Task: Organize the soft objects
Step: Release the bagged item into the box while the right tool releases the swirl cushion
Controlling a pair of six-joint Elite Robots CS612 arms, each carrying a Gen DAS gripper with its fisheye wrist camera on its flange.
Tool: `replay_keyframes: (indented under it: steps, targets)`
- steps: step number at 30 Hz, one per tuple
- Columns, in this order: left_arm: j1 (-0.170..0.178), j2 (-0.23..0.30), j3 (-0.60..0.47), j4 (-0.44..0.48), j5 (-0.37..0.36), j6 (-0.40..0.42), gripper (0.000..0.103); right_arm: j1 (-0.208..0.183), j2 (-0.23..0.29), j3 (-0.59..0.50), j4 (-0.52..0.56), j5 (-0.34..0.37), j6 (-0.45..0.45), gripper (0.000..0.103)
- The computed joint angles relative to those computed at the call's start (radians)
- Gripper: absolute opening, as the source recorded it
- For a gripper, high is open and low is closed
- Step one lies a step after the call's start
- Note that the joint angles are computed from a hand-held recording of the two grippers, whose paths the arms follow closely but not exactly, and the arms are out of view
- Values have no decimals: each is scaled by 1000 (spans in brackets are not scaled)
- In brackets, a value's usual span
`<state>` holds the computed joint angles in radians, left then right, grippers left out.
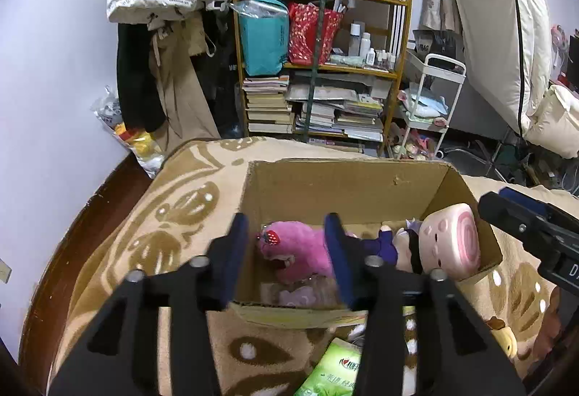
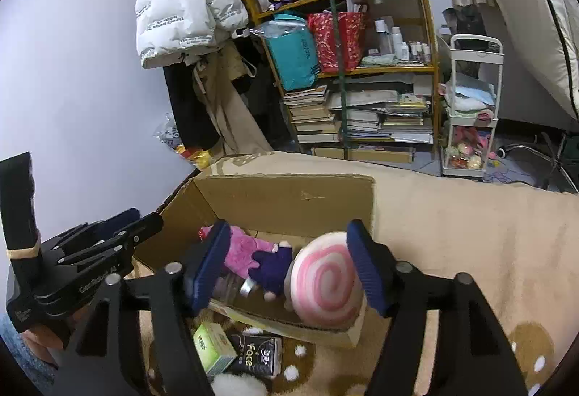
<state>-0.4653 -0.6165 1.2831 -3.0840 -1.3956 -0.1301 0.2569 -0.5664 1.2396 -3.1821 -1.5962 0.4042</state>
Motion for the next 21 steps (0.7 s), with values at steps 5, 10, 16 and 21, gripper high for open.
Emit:
replay_keyframes:
  steps: [5, 10, 16, 21]
  targets:
    - [-3, -20, 32, -19, 20, -12, 62, 4, -20, 33, -28, -14, 16, 82]
    - [-11, -43, 68, -31, 51, 7, 84, 9, -44, 68, -60, -22, 13, 100]
    - [-23, -68, 118, -74, 66, 29, 95, 15, -72, 112, -71, -46, 21, 103]
    - [-28, -86, 155, -97, 83, 15, 96, 19, -94, 146, -76, -75, 6, 103]
